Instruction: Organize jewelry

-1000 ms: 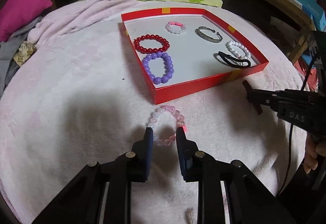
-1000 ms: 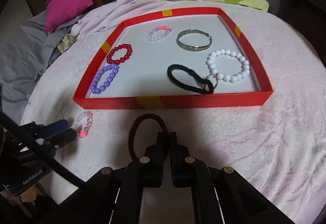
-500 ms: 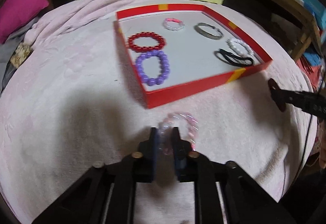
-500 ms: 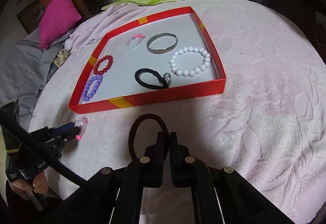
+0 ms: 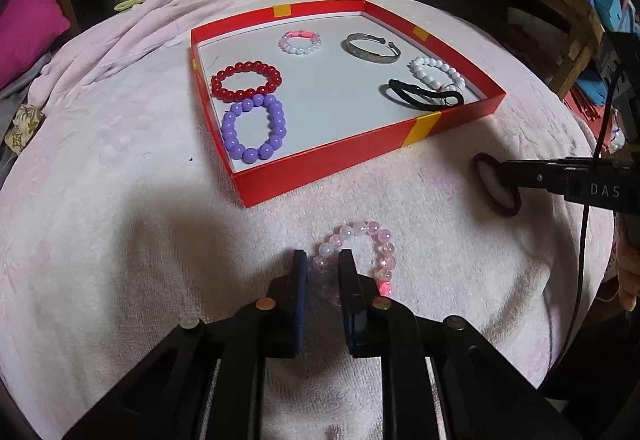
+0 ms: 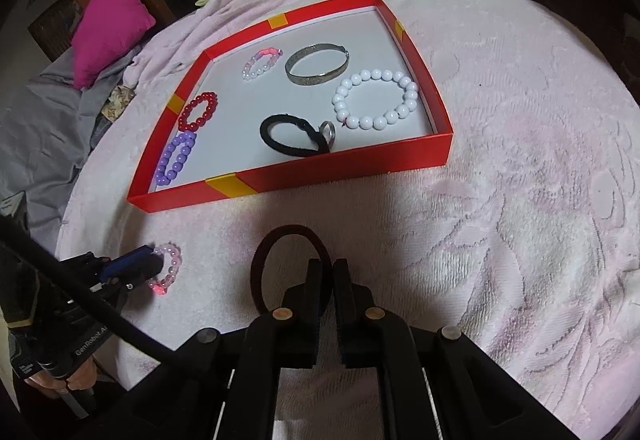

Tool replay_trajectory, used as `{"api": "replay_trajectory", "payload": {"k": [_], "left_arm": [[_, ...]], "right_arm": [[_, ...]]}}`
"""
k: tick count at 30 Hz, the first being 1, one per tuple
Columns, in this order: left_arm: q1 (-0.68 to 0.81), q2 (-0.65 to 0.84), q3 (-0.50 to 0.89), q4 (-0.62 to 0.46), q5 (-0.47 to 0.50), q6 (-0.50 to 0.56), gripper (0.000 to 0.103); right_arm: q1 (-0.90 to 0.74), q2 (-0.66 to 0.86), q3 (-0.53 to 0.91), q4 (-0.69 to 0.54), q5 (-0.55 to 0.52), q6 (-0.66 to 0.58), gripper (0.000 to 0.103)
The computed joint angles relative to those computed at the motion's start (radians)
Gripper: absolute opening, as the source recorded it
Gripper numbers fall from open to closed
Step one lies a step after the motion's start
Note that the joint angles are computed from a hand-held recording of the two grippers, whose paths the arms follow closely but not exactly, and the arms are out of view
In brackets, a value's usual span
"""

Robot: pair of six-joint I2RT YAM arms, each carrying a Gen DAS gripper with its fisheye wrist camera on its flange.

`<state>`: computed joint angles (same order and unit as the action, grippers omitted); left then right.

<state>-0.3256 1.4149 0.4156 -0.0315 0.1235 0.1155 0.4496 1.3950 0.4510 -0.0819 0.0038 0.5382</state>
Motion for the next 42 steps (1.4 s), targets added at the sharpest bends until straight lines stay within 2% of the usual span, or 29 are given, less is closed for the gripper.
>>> {"api": "replay_trajectory", "payload": {"k": [5, 7, 14, 16, 22, 28, 31, 33, 34, 42], "left_arm": [[0.005, -0.007, -0.010, 0.009, 0.015, 0.000, 0.015], [0.004, -0.016, -0.015, 0.011, 0.021, 0.002, 0.012], [-0.003, -0.043, -0.036, 0.035, 0.014, -0.006, 0.009], [0.007, -0.062, -0.040, 0.032, 0.030, -0.009, 0.009], [0.056, -0.166, -0.051, -0.023, 0.099, 0.001, 0.008], [0.075, -0.152, -0.039, -0.052, 0.096, 0.037, 0.008], [0.070, -0.133, -0.041, -0.051, 0.090, 0.049, 0.015], [0.059, -0.130, -0.049, -0.044, 0.080, 0.051, 0.038], [0.051, -0.130, -0.054, -0.037, 0.071, 0.050, 0.041], [0.011, -0.044, -0.043, 0.018, 0.025, 0.026, 0.042]], "right_arm": [[0.012, -0.009, -0.004, -0.002, -0.002, -0.005, 0.019], [0.024, -0.008, -0.002, -0.005, 0.008, -0.006, 0.020], [0.085, 0.022, 0.013, 0.002, 0.087, -0.033, 0.019], [0.093, 0.021, 0.014, 0.005, 0.102, -0.034, 0.013], [0.084, -0.008, 0.002, 0.020, 0.097, -0.029, 0.013], [0.080, -0.001, 0.005, 0.006, 0.080, -0.026, 0.013], [0.073, 0.017, 0.008, 0.006, 0.068, -0.020, 0.013], [0.072, 0.023, 0.011, 0.005, 0.065, -0.018, 0.014], [0.069, 0.031, 0.012, 0.010, 0.061, -0.016, 0.015], [0.048, 0.038, 0.006, 0.027, 0.032, -0.014, 0.015]]}}
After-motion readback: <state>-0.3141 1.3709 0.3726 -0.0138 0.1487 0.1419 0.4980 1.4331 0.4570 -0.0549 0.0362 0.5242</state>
